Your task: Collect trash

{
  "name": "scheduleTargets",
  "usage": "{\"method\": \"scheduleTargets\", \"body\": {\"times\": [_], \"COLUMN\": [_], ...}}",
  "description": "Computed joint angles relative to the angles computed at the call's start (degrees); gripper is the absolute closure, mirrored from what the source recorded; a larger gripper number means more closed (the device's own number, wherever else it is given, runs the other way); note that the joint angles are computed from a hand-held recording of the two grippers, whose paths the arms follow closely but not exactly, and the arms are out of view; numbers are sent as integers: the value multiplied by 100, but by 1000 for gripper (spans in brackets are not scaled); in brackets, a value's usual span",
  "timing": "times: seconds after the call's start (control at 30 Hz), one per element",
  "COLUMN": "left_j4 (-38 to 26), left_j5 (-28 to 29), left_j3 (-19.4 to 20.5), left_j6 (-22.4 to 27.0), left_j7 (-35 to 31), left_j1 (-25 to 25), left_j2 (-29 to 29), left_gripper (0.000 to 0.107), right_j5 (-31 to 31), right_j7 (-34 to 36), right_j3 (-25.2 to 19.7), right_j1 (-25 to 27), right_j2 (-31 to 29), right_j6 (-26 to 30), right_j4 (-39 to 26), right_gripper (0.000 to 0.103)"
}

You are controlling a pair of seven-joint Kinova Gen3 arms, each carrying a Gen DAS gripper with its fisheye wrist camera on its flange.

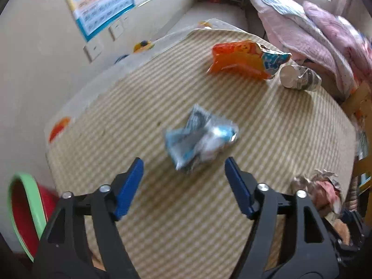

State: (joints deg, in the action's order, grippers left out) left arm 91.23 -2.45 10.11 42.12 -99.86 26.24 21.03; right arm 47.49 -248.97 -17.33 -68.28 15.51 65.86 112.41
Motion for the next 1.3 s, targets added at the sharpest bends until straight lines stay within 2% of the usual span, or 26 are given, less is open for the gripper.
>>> {"method": "scheduleTargets", "body": {"times": [0.2, 0.23, 0.27, 0.3, 0.33, 0.4, 0.6, 0.77, 0.93, 1.03, 1.07, 1.13, 1.2, 1.3], "left_j4": [-624, -718, -723, -725, -800, -785, -331, 113, 691, 991, 1037, 1120, 1207, 1317], "left_j5": [-679, -724, -676, -613, -563, -464, -79, 466, 1041, 1334, 1448, 1717, 1993, 2244], "left_j3": [-216, -238, -206, -193, -169, -122, 3, 159, 227, 182, 163, 121, 63, -30], "left_j6": [240, 298, 299, 286, 366, 404, 180, 78, -17, -58, -15, 97, 185, 229], "left_j7": [326, 365, 357, 390, 368, 278, 70, -272, -815, -1080, -1165, -1351, -1570, -1827], "left_j1": [622, 677, 626, 585, 558, 460, 137, -289, -722, -928, -1001, -1164, -1330, -1474], "left_j2": [660, 783, 800, 791, 821, 779, 391, -62, -640, -947, -1003, -1115, -1239, -1417], "left_gripper": [38, 42, 52, 67, 67, 75, 78, 78, 78, 78, 78, 78, 78, 78], "right_j5": [108, 130, 137, 145, 152, 181, 253, 382, 644, 592, 587, 613, 545, 411], "right_j7": [-242, -270, -277, -298, -311, -358, -317, -409, -568, -307, -267, -229, -31, 156], "right_j3": [-27, -35, -41, -48, -50, -53, -60, -18, -1, 10, 24, 59, 74, 85], "right_j1": [-72, -74, -67, -65, -60, -65, -74, -23, 269, 472, 515, 593, 637, 560], "right_j2": [-31, -41, -41, -47, -45, -39, -6, -68, -232, -212, -206, -209, -179, -172], "right_j6": [86, 80, 74, 65, 66, 82, 184, 158, -368, -584, -670, -877, -907, -671], "right_j4": [67, 87, 90, 106, 110, 120, 81, 125, 344, 268, 260, 275, 179, -25], "right_gripper": [32, 32, 32, 32, 32, 32, 32, 26, 24, 25, 26, 43, 52, 59]}}
